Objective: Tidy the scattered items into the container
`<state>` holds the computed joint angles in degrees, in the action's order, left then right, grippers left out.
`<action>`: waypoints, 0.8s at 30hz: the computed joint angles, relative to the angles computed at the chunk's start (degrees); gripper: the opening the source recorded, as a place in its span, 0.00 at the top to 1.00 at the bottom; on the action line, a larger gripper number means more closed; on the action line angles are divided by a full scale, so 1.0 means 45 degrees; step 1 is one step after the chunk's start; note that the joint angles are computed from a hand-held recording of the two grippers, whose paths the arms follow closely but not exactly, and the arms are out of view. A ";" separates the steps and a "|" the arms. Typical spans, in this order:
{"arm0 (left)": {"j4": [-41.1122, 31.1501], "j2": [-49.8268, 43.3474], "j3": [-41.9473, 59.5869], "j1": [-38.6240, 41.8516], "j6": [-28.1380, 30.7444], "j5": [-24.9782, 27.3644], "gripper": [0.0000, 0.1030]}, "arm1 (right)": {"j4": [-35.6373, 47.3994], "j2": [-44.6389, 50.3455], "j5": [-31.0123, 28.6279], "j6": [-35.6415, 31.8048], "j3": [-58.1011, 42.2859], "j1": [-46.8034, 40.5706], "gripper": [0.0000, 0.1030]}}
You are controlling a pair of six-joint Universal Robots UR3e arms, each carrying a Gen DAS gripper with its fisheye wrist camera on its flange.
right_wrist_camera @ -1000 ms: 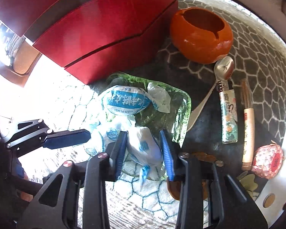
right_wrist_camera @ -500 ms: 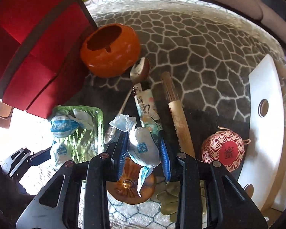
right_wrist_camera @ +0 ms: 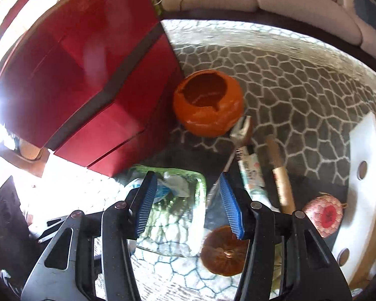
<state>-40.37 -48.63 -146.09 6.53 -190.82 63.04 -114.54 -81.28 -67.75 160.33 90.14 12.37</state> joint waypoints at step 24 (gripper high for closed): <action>-0.3599 0.1027 0.1010 -0.1553 0.1329 0.0424 0.46 | -0.0320 -0.1251 -0.0168 0.0172 0.1803 0.1422 0.54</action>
<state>-56.57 -44.01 -141.54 -0.46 -184.84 64.95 -115.98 -86.91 -68.51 161.11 98.25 18.77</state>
